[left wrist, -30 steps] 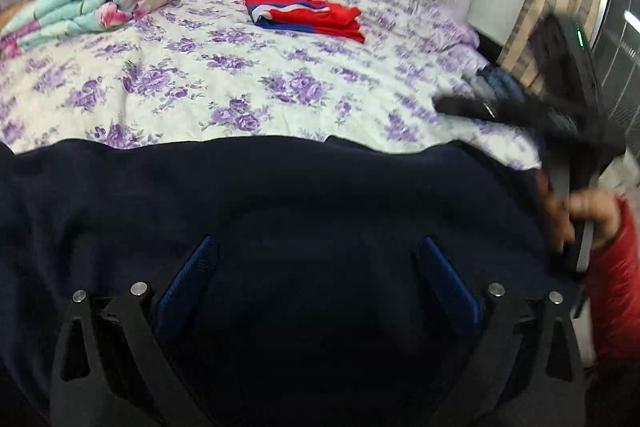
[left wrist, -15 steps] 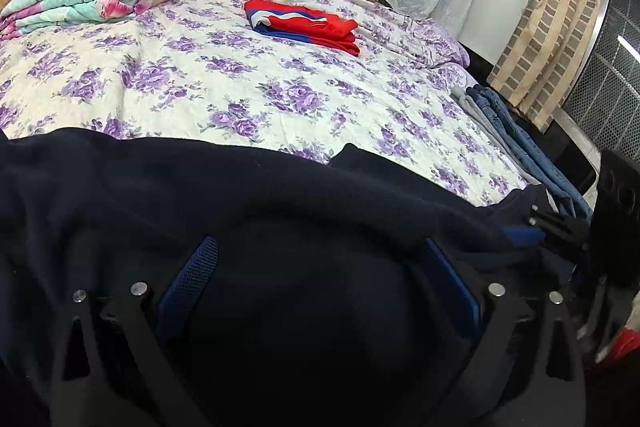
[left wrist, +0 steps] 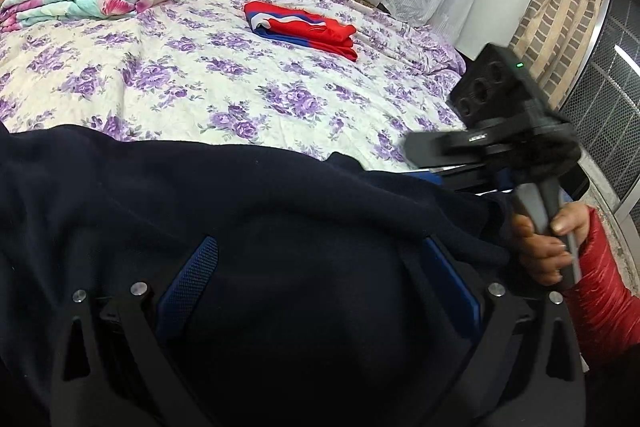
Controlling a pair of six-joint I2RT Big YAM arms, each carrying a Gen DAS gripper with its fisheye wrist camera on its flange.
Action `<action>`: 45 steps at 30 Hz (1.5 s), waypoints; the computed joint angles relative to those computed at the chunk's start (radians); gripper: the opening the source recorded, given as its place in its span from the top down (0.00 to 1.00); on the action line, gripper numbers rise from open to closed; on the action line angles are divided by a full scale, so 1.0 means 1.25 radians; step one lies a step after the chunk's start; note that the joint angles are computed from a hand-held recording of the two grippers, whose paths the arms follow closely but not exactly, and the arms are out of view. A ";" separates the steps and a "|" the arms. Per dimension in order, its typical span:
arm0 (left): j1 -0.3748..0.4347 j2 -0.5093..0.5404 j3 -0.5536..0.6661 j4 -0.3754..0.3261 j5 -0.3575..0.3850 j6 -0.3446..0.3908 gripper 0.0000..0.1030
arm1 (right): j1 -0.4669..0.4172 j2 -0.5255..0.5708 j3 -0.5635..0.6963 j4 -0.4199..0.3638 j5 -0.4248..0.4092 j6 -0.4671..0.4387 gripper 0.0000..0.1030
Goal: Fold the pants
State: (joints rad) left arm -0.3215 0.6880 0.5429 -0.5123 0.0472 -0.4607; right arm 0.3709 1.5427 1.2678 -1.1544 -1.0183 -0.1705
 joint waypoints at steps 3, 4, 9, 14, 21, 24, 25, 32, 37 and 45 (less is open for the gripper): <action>0.005 -0.004 -0.004 0.006 0.010 -0.005 0.05 | 0.003 0.006 -0.003 0.033 0.012 0.037 0.54; 0.006 -0.005 -0.004 0.008 0.012 -0.005 0.05 | 0.002 0.014 0.003 0.030 0.008 0.039 0.54; 0.007 -0.006 -0.005 0.008 0.014 -0.006 0.05 | -0.005 0.014 0.007 0.094 0.022 0.096 0.54; 0.008 -0.009 -0.005 0.009 0.018 -0.008 0.05 | 0.024 0.016 0.012 0.075 0.086 0.045 0.64; 0.012 -0.009 -0.004 0.005 0.029 -0.003 0.05 | 0.030 -0.017 -0.013 0.099 0.155 0.025 0.70; 0.013 -0.009 -0.005 0.005 0.030 -0.004 0.05 | 0.038 -0.009 -0.011 0.087 0.169 0.007 0.70; 0.013 -0.009 -0.005 0.005 0.030 -0.003 0.04 | 0.043 -0.010 -0.015 0.092 0.177 0.005 0.71; 0.013 -0.012 -0.006 0.007 0.031 -0.005 0.04 | 0.080 -0.105 -0.057 0.259 0.261 0.033 0.89; 0.012 -0.005 -0.004 0.010 0.031 -0.011 0.04 | 0.099 -0.039 -0.020 0.288 0.417 0.029 0.93; 0.018 0.002 -0.001 0.004 0.037 -0.008 0.04 | 0.082 -0.144 -0.089 0.382 0.439 0.077 0.78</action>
